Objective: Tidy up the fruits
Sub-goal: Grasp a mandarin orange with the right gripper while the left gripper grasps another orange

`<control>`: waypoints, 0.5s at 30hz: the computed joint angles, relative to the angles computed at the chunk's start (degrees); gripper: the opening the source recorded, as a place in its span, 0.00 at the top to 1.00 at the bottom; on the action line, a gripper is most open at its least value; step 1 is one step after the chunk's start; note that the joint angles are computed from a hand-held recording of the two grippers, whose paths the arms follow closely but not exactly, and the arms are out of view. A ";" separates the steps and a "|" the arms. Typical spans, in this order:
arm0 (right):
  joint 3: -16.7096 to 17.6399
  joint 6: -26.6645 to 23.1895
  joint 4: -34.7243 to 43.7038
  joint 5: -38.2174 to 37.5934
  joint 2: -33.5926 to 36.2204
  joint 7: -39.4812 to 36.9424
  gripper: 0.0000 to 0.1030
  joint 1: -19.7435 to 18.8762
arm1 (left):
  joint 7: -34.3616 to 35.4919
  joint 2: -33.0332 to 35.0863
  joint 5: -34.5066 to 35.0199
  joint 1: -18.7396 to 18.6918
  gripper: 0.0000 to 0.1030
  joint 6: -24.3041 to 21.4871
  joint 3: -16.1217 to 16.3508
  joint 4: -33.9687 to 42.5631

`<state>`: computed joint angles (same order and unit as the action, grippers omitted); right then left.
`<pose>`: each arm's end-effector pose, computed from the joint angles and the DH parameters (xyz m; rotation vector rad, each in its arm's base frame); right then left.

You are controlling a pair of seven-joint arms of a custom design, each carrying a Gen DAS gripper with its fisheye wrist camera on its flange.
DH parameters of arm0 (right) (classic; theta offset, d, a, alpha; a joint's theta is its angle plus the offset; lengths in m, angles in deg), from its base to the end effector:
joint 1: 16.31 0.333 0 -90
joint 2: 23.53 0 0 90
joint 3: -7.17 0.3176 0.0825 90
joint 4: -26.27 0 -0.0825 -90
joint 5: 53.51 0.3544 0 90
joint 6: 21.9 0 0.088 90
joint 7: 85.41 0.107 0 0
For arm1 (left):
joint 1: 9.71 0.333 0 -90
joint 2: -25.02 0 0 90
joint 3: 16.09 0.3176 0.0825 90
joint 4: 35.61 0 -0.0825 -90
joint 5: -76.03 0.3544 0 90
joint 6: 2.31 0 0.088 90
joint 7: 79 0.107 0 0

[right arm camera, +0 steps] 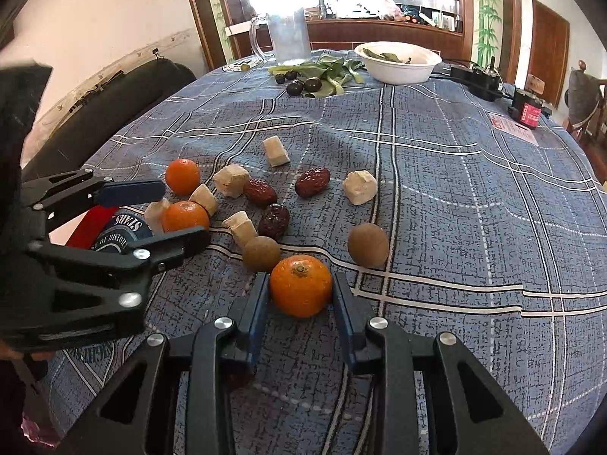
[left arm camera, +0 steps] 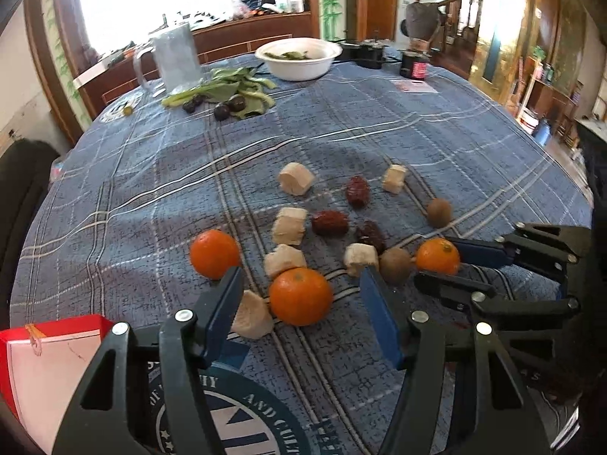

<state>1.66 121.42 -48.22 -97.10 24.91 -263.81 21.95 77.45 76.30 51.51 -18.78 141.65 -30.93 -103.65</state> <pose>0.6195 0.4291 0.2889 -1.3804 2.1657 -0.6569 0.7336 -0.2450 0.3170 -0.5979 2.7370 -0.9182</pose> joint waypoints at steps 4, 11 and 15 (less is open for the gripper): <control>-0.03 -0.07 0.06 0.02 0.06 -0.01 0.69 0.05 | -1.93 0.72 2.51 -3.47 0.35 7.21 4.45 -0.79; 0.06 -0.49 0.50 0.26 0.29 -0.66 0.69 0.00 | -8.96 0.87 3.87 -0.52 0.35 4.19 3.03 1.89; -0.01 -0.15 0.19 0.18 0.15 -0.50 0.69 -0.04 | -4.04 -1.90 1.73 2.04 0.35 2.30 -0.17 -2.47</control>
<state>1.65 121.27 -48.03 -96.92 25.06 -264.31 21.91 73.41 74.40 53.24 -16.73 143.95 -31.09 -106.12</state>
